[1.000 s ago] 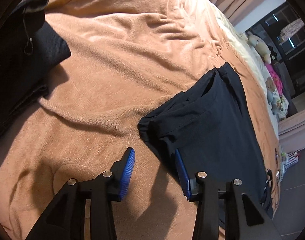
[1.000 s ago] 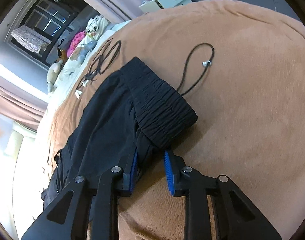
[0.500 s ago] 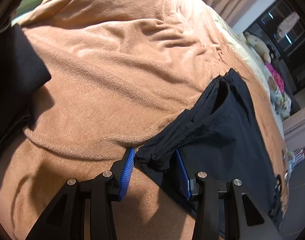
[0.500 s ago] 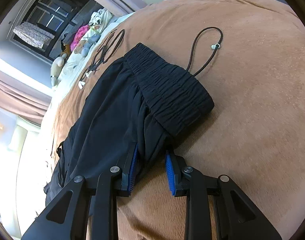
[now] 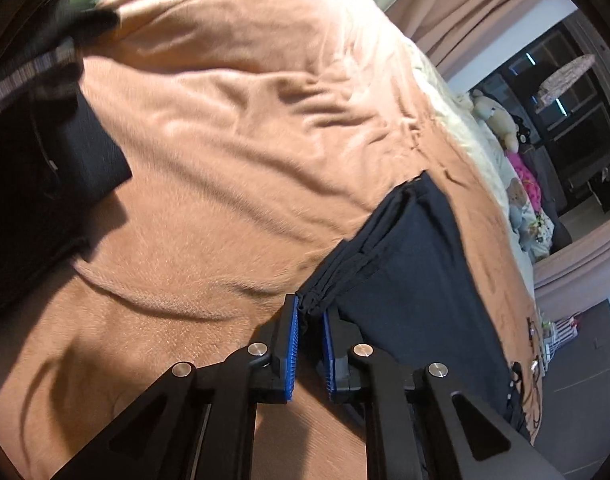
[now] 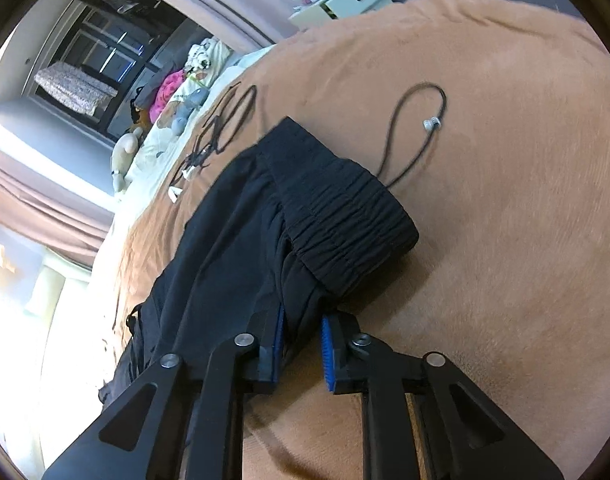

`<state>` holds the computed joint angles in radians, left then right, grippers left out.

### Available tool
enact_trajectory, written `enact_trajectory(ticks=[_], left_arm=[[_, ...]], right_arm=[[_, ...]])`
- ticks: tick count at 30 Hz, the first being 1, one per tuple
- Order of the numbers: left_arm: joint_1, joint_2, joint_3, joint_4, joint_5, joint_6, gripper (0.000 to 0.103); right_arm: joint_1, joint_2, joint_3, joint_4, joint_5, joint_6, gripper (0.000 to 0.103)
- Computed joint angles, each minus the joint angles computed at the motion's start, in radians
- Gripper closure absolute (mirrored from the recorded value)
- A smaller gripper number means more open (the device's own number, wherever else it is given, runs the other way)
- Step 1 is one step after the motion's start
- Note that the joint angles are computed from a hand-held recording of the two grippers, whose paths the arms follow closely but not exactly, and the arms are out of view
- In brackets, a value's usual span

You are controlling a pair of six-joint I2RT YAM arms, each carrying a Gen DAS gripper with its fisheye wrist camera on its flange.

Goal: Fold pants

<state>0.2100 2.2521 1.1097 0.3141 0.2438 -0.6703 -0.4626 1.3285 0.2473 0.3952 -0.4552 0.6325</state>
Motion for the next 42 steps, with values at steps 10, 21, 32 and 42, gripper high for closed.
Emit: enact_trajectory(ticks=[10,21,32,42], left_arm=[[0.024,-0.232,-0.137,-0.060,0.019,0.016,0.092],[0.122,-0.537,-0.473,-0.037,0.089,0.078,0.092],[0.293,-0.809,-0.769,-0.052,0.216,0.168,0.092],[0.454,-0.969,-0.886,-0.189,0.330,0.298,0.092]], right_arm=[[-0.009,-0.269,0.015,-0.267,-0.015,-0.070,0.095],[-0.172,-0.552,0.012,-0.649,-0.151,-0.247,0.096],[-0.479,-0.708,0.084,-1.104,-0.363,-0.606,0.096],[-0.782,-0.641,0.165,-1.463,-0.473,-1.063,0.096]])
